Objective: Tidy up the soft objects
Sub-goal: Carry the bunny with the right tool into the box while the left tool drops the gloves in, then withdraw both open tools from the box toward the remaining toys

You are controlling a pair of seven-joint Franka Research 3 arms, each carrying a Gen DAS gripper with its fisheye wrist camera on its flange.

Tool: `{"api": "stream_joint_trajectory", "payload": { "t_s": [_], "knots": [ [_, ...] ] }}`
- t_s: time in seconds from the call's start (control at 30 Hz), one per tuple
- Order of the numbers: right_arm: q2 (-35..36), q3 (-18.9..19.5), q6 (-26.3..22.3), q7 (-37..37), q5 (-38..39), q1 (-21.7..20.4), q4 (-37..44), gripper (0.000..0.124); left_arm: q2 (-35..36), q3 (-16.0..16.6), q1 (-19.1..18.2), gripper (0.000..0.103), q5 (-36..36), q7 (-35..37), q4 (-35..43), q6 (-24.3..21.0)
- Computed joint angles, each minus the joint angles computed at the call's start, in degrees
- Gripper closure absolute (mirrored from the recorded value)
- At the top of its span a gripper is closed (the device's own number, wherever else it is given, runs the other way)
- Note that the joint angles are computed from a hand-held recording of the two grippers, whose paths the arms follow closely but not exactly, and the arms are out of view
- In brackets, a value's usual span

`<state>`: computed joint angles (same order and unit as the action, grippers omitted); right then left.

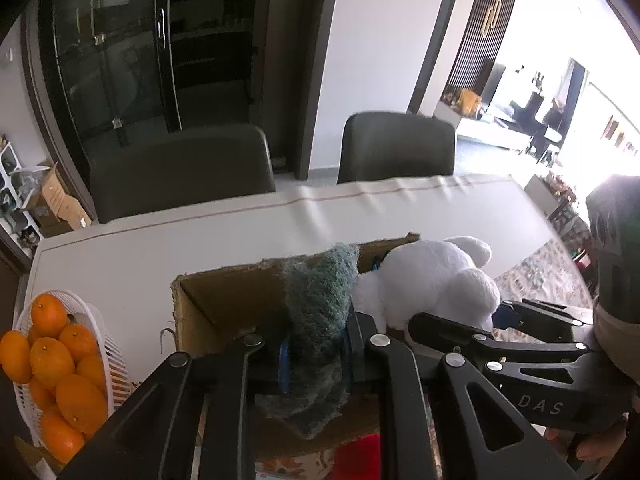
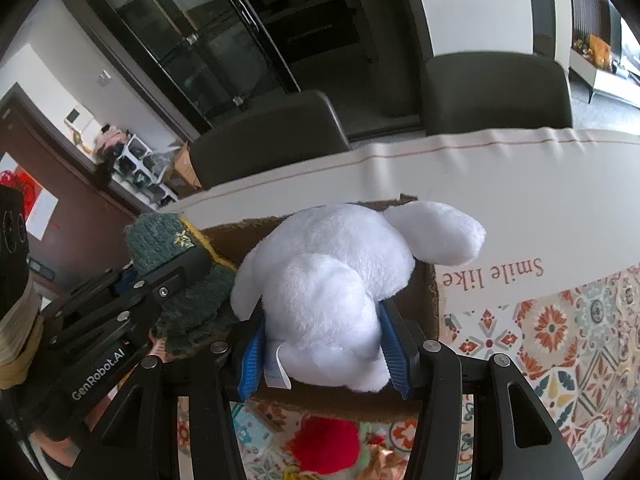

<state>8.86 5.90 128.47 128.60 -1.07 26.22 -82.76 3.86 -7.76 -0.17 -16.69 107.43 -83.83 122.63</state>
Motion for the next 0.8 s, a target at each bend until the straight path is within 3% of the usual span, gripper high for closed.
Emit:
{"api": "stream_joint_trajectory", "payload": {
  "t_s": [0.03,0.2,0.43,0.63,0.8],
  "knots": [
    [0.37,0.04,0.12,-0.43,0.87,-0.21,0.01,0.072,0.57,-0.02,-0.04,0.067,0.36,-0.02,0.5,-0.56],
    [3.08,-0.08,-1.62,-2.39,3.82,-0.66,2.31,0.069,2.2,-0.07,-0.18,0.05,4.49,-2.21,2.21,-2.54],
    [3.81,-1.2,-3.44,0.24,-0.02,0.59,4.36,0.051,-0.89,0.49,-0.3,0.022,11.71,-4.84,-1.57,2.29],
    [0.98,-1.42,-5.28,5.53,-7.3,2.26,3.3,0.051,-5.45,1.12,-0.42,0.021,15.83,-7.33,-6.01,3.95],
    [-2.11,-0.13,-5.69,7.71,-11.67,2.89,1.31,0.051,-9.81,2.14,-0.57,0.015,14.8,-7.14,-9.76,4.83]
  ]
}}
